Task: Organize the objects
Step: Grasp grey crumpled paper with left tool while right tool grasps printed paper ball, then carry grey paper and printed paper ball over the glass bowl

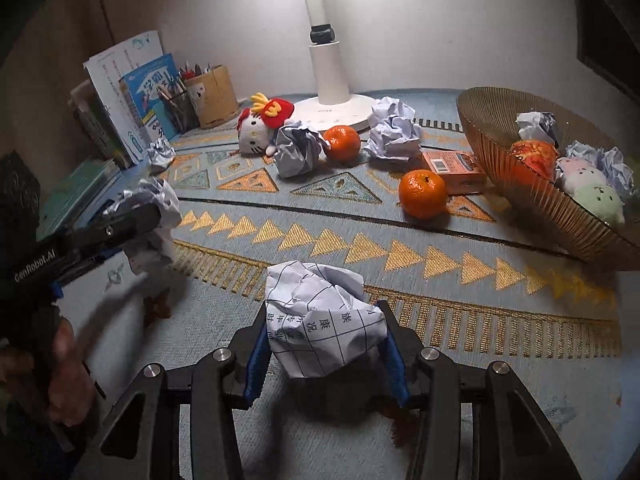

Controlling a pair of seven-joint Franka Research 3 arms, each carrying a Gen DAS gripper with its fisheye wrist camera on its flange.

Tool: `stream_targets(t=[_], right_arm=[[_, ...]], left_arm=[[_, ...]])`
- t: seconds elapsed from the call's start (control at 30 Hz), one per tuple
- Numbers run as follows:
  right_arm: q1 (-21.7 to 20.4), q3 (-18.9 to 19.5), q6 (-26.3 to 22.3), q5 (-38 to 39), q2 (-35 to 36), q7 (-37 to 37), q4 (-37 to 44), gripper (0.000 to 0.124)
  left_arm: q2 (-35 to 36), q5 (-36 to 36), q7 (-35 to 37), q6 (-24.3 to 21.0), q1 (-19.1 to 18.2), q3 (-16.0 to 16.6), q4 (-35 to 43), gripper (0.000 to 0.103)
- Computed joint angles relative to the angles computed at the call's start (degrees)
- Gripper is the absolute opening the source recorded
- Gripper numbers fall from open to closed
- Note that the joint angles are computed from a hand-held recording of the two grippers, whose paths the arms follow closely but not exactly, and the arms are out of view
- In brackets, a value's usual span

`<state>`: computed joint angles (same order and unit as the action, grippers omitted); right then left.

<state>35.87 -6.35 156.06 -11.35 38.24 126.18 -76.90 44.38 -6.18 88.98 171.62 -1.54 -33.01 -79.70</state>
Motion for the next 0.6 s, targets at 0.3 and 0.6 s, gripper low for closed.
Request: stream_targets(t=[0.3, 0.6], right_arm=[[-2.7, 3.9, -0.5, 4.8, 0.4, -4.8, 0.1, 0.052], [0.5, 0.6, -1.7, 1.3, 1.3, -4.4, 1.7, 0.053]], left_arm=[[-1.3, 2.7, -2.8, 5.6, 0.2, 0.9, -2.9, 0.046], [-2.9, 10.0, -7.1, 5.2, -4.5, 7.0, -2.8, 0.047]])
